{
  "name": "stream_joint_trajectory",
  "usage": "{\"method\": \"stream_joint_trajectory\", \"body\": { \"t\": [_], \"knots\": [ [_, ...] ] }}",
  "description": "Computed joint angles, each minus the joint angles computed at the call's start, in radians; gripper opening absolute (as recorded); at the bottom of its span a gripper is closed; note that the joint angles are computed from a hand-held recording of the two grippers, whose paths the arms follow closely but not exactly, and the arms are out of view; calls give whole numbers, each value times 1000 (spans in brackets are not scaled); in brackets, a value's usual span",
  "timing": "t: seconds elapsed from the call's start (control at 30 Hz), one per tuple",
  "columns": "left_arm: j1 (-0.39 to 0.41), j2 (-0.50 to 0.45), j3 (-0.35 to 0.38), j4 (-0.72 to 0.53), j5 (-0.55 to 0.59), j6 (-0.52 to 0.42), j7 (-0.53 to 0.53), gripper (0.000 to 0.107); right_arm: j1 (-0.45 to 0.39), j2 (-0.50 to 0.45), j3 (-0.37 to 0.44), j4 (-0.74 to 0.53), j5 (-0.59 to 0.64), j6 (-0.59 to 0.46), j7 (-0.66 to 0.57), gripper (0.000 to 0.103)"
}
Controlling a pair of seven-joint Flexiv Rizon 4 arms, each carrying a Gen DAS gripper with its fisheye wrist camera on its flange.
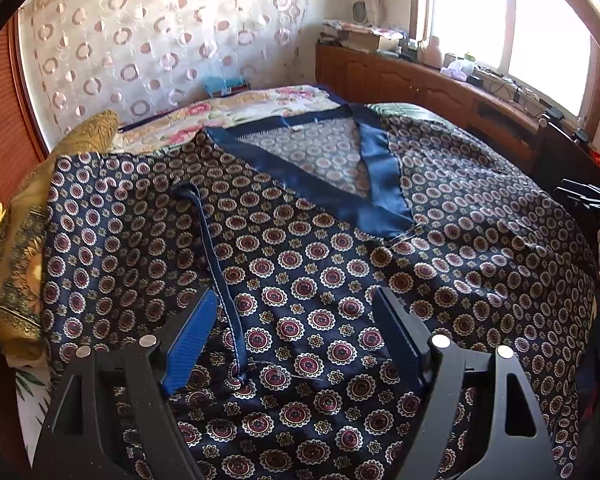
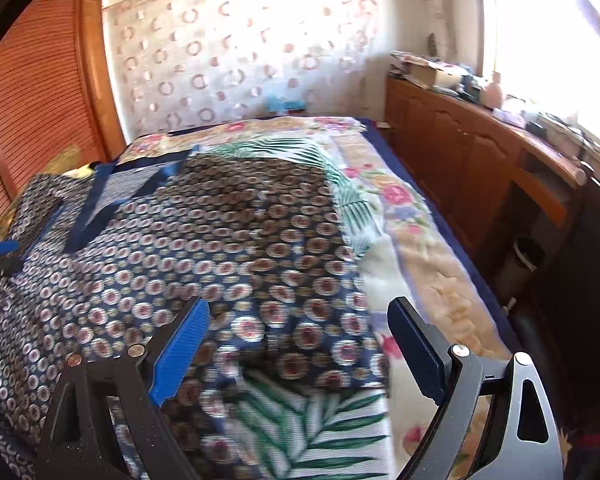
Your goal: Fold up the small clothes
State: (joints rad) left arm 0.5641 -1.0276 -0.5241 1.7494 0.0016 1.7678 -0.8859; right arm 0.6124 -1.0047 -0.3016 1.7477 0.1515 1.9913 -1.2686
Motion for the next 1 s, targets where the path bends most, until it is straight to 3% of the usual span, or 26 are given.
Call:
{"method": "stream_joint_trajectory", "body": {
  "t": [0.13,0.47,0.73,0.9,1.0],
  "knots": [
    [-24,-3,23,-20,-26,-33,-4,81,-27,-3,7,-12,-27,-28,-3,85],
    [-86,9,84,-45,-102,-86,14,81,-177,14,131,-39,-144,-65,33,76],
    [-118,9,109,-61,-130,-109,39,96,-303,14,252,-57,-250,-97,67,44],
    [-126,9,113,-61,-145,-107,49,96,-311,16,254,-49,-277,-89,74,36],
    [-127,9,113,-61,-149,-107,53,97,-252,20,185,-35,-255,-88,68,30]
  ]
}}
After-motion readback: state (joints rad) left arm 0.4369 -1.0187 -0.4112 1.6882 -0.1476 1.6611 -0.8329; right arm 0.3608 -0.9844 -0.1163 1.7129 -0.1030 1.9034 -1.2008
